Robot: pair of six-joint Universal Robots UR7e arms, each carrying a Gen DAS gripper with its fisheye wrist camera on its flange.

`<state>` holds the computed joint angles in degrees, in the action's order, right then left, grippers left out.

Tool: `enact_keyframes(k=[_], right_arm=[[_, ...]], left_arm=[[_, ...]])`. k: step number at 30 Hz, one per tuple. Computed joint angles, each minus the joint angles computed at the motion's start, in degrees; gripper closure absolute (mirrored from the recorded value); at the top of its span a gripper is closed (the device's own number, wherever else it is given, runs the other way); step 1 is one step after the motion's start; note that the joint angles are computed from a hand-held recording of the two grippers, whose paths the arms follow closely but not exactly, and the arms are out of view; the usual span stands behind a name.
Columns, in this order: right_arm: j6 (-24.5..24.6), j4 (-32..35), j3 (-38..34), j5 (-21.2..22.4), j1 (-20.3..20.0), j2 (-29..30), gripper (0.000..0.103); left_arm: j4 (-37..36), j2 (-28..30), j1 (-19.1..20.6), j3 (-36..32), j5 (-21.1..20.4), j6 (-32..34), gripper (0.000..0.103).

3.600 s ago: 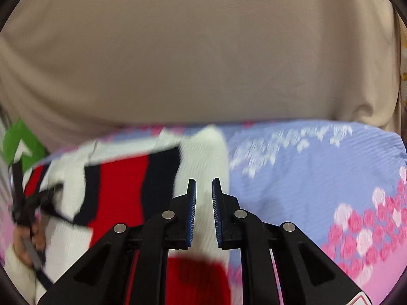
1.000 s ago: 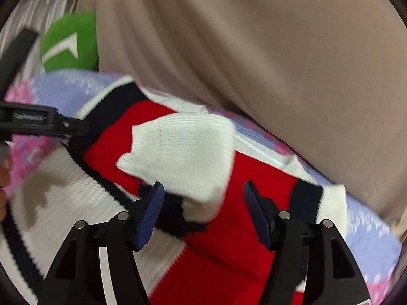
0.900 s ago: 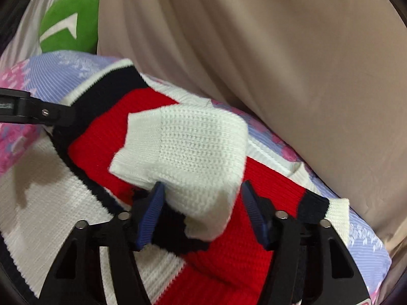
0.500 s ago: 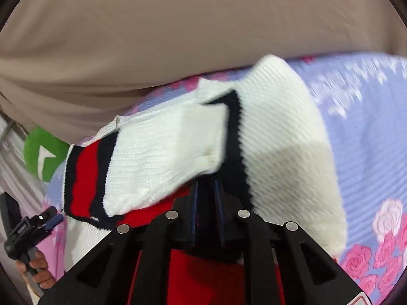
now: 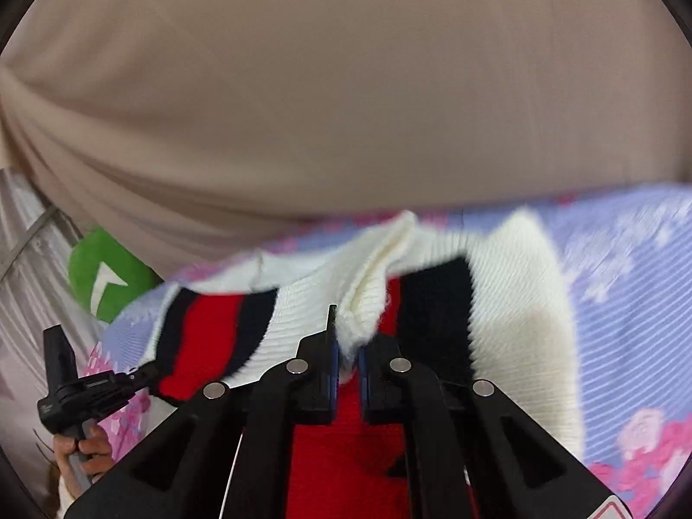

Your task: Fold small clothes

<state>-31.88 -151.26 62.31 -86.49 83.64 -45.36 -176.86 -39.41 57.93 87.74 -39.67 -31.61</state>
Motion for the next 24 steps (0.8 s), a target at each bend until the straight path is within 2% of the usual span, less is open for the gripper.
enact_keyframes(k=[1, 2, 3, 4, 5, 6, 7, 8, 9, 10, 12, 13, 14, 16, 17, 19, 20, 22, 23, 24], right_arm=[[-0.05, -0.53, 0.27, -1.61, -0.38, -0.14, 0.097], [-0.83, -0.31, -1.25, -5.63, -0.99, 1.44, 0.097], [-0.3, 2.07, -4.18, -10.52, -1.31, 3.81, 0.097], [0.39, 4.54, -6.27, -13.01, -2.11, 5.68, 0.097], [1.83, 4.71, -6.2, -13.1, -1.95, 5.28, 0.098], [2.28, 3.45, -4.44, -11.43, -1.69, 3.7, 0.098], [1.83, 1.2, -1.97, -8.56, -1.54, 1.87, 0.098], [0.06, -1.86, 0.7, -6.3, -1.11, 0.07, 0.098], [-1.08, -3.83, 2.02, -5.85, -0.79, -0.65, 0.098], [-0.96, -3.42, 1.56, -6.89, -0.72, -0.25, 0.098], [-0.12, 1.5, -3.24, -13.03, -0.98, 3.61, 0.098], [0.05, 3.54, -4.59, -14.32, -1.55, 4.95, 0.098], [0.52, 3.29, -4.0, -13.43, -1.36, 4.24, 0.099], [2.46, 1.42, -1.5, -13.46, -0.68, 1.59, 0.093], [2.44, -3.05, 1.08, -13.82, 0.0, 0.05, 0.086], [1.22, -8.02, 4.19, -12.0, 1.37, -2.0, 0.082], [0.08, -6.91, 4.51, -9.61, 2.19, -2.49, 0.079], [-2.85, -1.1, 2.39, -6.56, 4.07, -1.63, 0.065], [-5.25, 3.56, -0.99, -5.42, 5.29, 0.5, 0.05], [-6.99, 6.81, -3.53, -4.97, 6.49, 2.6, 0.044]], left_arm=[[-0.55, 0.19, -0.37, 0.32, 0.55, 0.53, 0.096], [0.51, 0.64, -0.41, 0.1, 0.12, 0.49, 0.096], [2.88, 1.35, -0.14, -0.78, -0.67, -0.01, 0.095], [5.43, 2.24, 0.24, -1.89, -1.24, -0.57, 0.096], [6.0, 3.66, 0.52, -2.89, -0.65, -0.64, 0.096], [4.18, 5.15, 0.03, -3.42, 1.82, 0.97, 0.096], [2.52, 6.14, -0.68, -3.75, 4.23, 3.25, 0.096], [2.75, 6.53, -1.08, -4.08, 5.1, 3.59, 0.096], [3.05, 6.6, -1.23, -4.07, 4.78, 3.3, 0.096], [3.53, 6.58, -1.25, -4.02, 4.41, 3.22, 0.096], [2.5, 7.35, -1.26, -4.31, 4.9, 4.49, 0.096], [1.55, 7.96, -1.42, -4.69, 5.56, 5.92, 0.095], [0.86, 8.69, -1.72, -4.94, 6.66, 7.03, 0.095], [0.0, 9.5, -1.97, -5.7, 8.0, 8.35, 0.095], [-0.45, 9.74, -1.98, -5.85, 8.18, 8.36, 0.095], [-2.32, 10.16, -1.89, -5.92, 7.25, 8.15, 0.095], [-3.77, 8.71, -1.86, -3.55, 6.56, 7.72, 0.094], [-5.23, 8.58, -1.56, -3.18, 5.43, 7.36, 0.094], [-5.53, 8.62, -1.57, -3.09, 5.18, 7.07, 0.094], [-5.68, 8.65, -1.54, -3.06, 5.14, 7.18, 0.094]])
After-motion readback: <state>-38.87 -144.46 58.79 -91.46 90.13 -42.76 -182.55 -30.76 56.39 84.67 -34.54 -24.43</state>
